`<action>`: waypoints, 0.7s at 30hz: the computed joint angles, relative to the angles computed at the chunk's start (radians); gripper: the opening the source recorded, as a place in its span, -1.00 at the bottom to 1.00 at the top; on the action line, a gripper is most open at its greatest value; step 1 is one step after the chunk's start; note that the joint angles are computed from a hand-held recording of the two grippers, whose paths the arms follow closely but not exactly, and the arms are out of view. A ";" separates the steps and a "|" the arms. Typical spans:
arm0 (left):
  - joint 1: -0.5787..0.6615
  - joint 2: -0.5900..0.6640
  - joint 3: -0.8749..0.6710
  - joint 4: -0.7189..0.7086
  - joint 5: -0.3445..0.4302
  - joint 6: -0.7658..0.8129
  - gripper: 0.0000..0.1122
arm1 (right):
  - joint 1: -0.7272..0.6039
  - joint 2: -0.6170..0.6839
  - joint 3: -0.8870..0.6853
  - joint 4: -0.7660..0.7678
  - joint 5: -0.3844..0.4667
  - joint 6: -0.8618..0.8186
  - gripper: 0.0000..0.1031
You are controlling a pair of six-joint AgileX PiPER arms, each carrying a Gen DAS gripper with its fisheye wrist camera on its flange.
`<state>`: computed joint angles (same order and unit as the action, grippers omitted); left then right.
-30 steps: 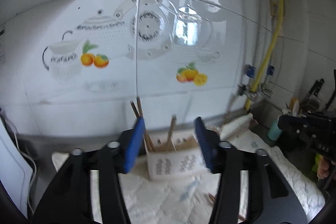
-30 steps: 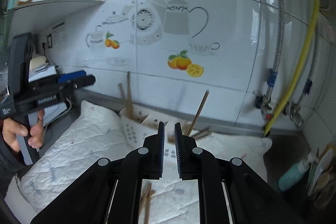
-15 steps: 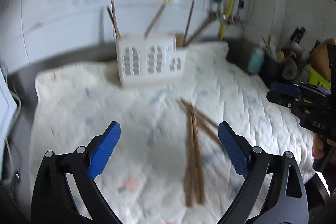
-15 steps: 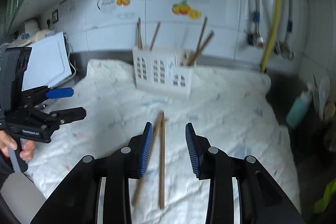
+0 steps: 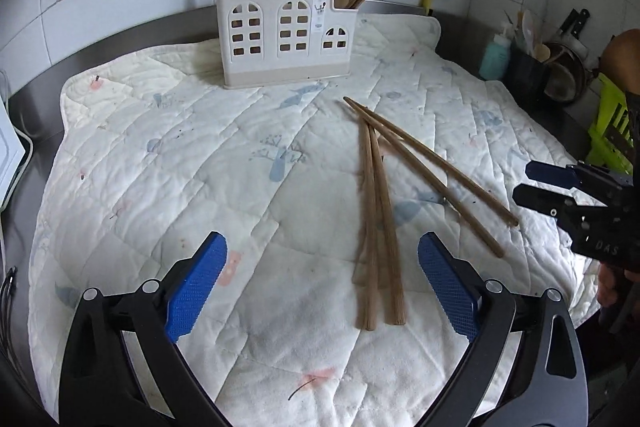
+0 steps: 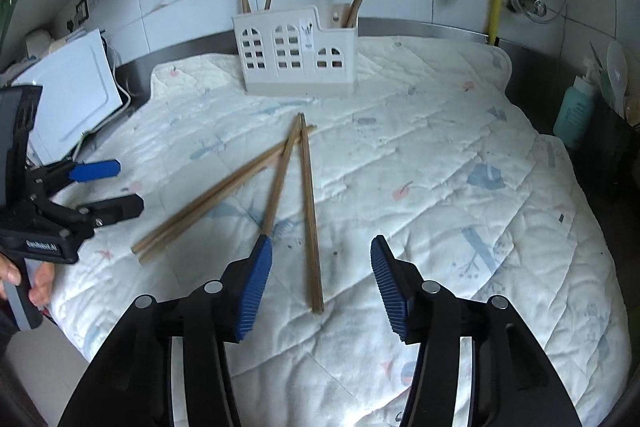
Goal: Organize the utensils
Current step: 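Move both open grippers back over the chopstick pile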
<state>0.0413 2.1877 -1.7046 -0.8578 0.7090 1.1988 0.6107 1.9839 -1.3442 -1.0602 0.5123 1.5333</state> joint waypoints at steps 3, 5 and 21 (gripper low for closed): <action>-0.007 0.001 0.004 0.017 -0.015 -0.011 0.70 | 0.001 0.009 -0.001 0.005 -0.006 -0.008 0.05; -0.015 0.006 0.003 0.043 -0.026 -0.022 0.70 | 0.000 0.013 -0.002 0.010 -0.011 -0.014 0.05; -0.066 0.035 -0.026 0.198 -0.069 -0.115 0.44 | -0.009 0.014 0.009 0.014 -0.036 -0.006 0.08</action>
<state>-0.0249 2.2231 -1.7309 -0.6593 0.6395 1.0841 0.6016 1.9982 -1.3354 -1.0461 0.4759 1.5269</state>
